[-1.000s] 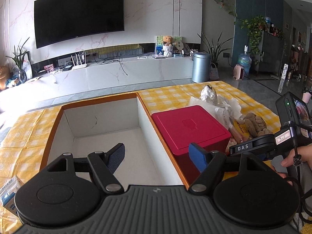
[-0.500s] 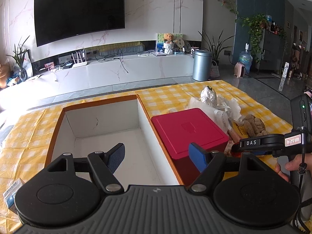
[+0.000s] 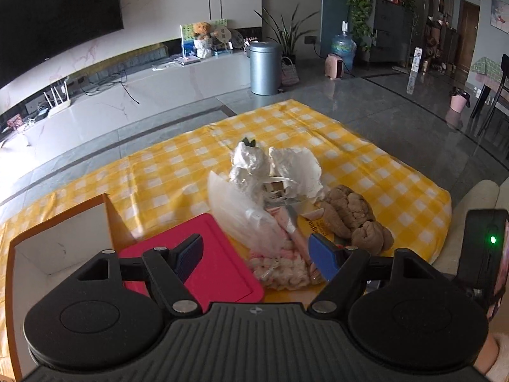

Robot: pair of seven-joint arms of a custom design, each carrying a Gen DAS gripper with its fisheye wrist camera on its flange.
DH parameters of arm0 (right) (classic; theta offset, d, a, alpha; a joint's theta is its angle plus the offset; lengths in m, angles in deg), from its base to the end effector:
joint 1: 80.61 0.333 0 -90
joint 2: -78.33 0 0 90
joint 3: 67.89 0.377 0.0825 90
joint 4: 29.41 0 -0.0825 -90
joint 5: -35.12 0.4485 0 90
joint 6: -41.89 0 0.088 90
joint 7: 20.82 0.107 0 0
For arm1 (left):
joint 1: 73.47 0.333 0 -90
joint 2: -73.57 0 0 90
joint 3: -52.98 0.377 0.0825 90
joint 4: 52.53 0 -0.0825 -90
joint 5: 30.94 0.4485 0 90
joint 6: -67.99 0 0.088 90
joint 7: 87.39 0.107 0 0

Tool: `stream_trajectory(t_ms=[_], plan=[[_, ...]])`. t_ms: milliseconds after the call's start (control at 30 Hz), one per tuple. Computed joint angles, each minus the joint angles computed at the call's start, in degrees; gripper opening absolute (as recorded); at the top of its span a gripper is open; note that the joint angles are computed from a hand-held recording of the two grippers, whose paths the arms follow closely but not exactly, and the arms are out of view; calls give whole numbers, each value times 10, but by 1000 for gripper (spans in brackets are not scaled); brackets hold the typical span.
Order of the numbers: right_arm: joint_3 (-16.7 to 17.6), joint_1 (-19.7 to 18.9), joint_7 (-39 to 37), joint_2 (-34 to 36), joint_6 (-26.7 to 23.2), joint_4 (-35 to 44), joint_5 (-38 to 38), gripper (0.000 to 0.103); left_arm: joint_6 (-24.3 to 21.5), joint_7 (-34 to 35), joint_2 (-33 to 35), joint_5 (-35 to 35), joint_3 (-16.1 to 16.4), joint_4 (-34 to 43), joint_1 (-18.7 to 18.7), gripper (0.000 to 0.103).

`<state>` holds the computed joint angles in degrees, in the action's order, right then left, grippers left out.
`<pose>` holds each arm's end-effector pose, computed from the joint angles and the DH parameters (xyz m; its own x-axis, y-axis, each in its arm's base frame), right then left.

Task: Organize soft objects
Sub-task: 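Grasp the white bubble wrap with the left gripper while the right gripper holds the orange ball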

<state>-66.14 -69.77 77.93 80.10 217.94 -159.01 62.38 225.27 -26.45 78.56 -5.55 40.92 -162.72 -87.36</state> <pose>0.6103 0.0984 0.4518 -0.2104 -0.8756 -0.4348 -0.6983 0.4459 -0.5599 0.6158 -0.3135 0.5630 -0.2650 -0.9636 -0.0345 -0.6784 0.2117 -0.7036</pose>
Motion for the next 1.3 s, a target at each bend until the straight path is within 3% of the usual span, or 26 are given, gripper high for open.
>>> stream_trajectory(t_ms=[67, 133, 300, 533, 633, 700, 733, 767, 800, 1033, 1167, 1300], plan=[[9, -4, -61, 0, 2, 3, 61, 50, -43, -29, 38, 21, 3, 52, -11, 89], [9, -3, -76, 2, -2, 6, 74, 50, -80, -34, 72, 22, 5, 96, -18, 88], [13, -5, -120, 7, -13, 13, 120, 50, -166, -11, 145, -27, 2, 190, -20, 80], [16, -3, -169, 10, -18, 19, 158, 50, -228, -23, 207, -66, 13, 267, -29, 66], [17, -4, -189, 10, -24, 22, 183, 50, -265, -11, 229, -77, 11, 300, -30, 49], [16, -5, -197, 12, -28, 24, 194, 50, -284, 2, 238, -89, 8, 311, -29, 22], [16, -5, -200, 13, -29, 26, 196, 50, -287, 3, 239, -91, 8, 311, -29, 19], [15, -5, -201, 14, -29, 27, 196, 50, -284, 4, 237, -93, 9, 308, -29, 10], [15, -5, -200, 14, -30, 27, 194, 50, -280, 5, 233, -93, 9, 302, -30, 7], [10, -3, -171, 17, -36, 28, 158, 50, -227, 37, 168, -85, 3, 221, -23, 3], [8, -1, -148, 15, -35, 24, 122, 50, -161, 72, 96, -141, -14, 138, 7, 3], [10, -2, -154, 10, -37, 20, 120, 50, -56, 160, -17, -280, -26, 9, 46, 3]])
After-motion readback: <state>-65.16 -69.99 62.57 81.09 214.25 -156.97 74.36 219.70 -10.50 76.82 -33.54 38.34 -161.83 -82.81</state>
